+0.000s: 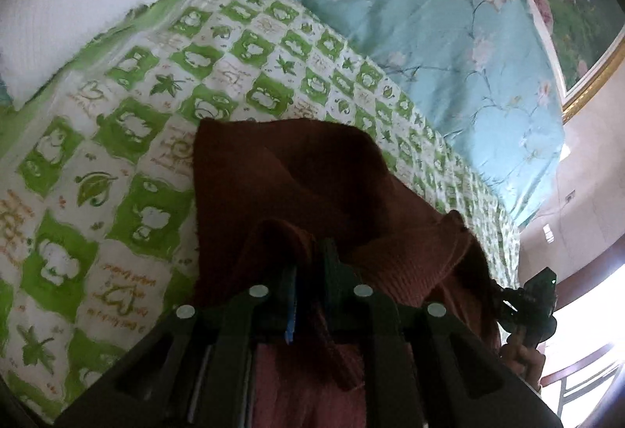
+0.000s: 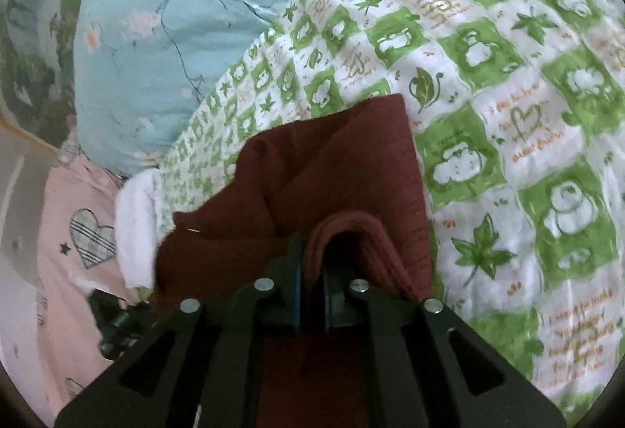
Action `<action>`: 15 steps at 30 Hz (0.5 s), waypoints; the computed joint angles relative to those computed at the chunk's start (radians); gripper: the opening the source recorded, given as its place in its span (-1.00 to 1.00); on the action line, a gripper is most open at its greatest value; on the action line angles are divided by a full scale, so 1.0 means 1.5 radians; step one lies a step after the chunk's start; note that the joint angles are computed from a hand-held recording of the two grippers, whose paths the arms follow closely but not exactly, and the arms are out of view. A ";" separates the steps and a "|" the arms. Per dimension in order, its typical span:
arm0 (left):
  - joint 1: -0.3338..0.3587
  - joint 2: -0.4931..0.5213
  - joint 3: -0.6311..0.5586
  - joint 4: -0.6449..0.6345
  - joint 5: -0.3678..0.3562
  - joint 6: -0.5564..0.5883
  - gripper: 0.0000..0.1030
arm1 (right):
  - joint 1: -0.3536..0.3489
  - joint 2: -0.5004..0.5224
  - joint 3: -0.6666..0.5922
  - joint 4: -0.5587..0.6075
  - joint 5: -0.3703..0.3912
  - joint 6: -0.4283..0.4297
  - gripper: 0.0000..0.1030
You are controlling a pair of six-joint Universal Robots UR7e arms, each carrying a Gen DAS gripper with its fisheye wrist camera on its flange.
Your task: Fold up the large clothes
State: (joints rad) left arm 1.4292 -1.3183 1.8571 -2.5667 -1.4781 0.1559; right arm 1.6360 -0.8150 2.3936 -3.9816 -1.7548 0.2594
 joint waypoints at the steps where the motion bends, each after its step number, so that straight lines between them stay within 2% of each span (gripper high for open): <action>1: -0.005 -0.010 0.007 -0.008 0.010 0.000 -0.53 | 0.010 -0.007 0.008 -0.005 -0.018 0.003 -0.55; 2: -0.010 -0.023 0.017 -0.019 0.020 0.000 -0.35 | 0.024 -0.012 0.017 -0.018 -0.041 0.002 -0.41; 3: -0.015 -0.042 0.030 -0.029 0.023 -0.002 -0.24 | 0.038 -0.012 0.020 -0.031 -0.059 -0.004 -0.36; 5: -0.025 -0.080 0.056 -0.031 -0.011 0.004 -0.10 | 0.073 -0.011 0.024 -0.053 -0.081 -0.028 -0.35; 6: -0.034 -0.095 0.069 -0.021 -0.030 0.013 -0.02 | 0.085 -0.005 0.014 -0.050 -0.076 -0.042 -0.35; 7: -0.044 -0.102 0.080 -0.011 -0.038 0.020 -0.01 | 0.096 -0.001 0.007 -0.035 -0.065 -0.056 -0.35; 10: -0.076 -0.088 0.099 0.041 -0.065 0.043 0.04 | 0.119 0.019 -0.045 0.083 -0.063 -0.088 -0.35; 12: -0.101 -0.059 0.110 0.042 -0.017 0.050 0.04 | 0.121 0.037 -0.078 0.128 -0.090 -0.102 -0.35; 14: -0.110 -0.030 0.109 0.020 0.036 0.060 0.00 | 0.103 0.043 -0.094 0.139 -0.119 -0.085 -0.35; 15: -0.104 -0.016 0.098 0.011 0.046 0.063 -0.13 | 0.093 0.042 -0.094 0.134 -0.134 -0.075 -0.36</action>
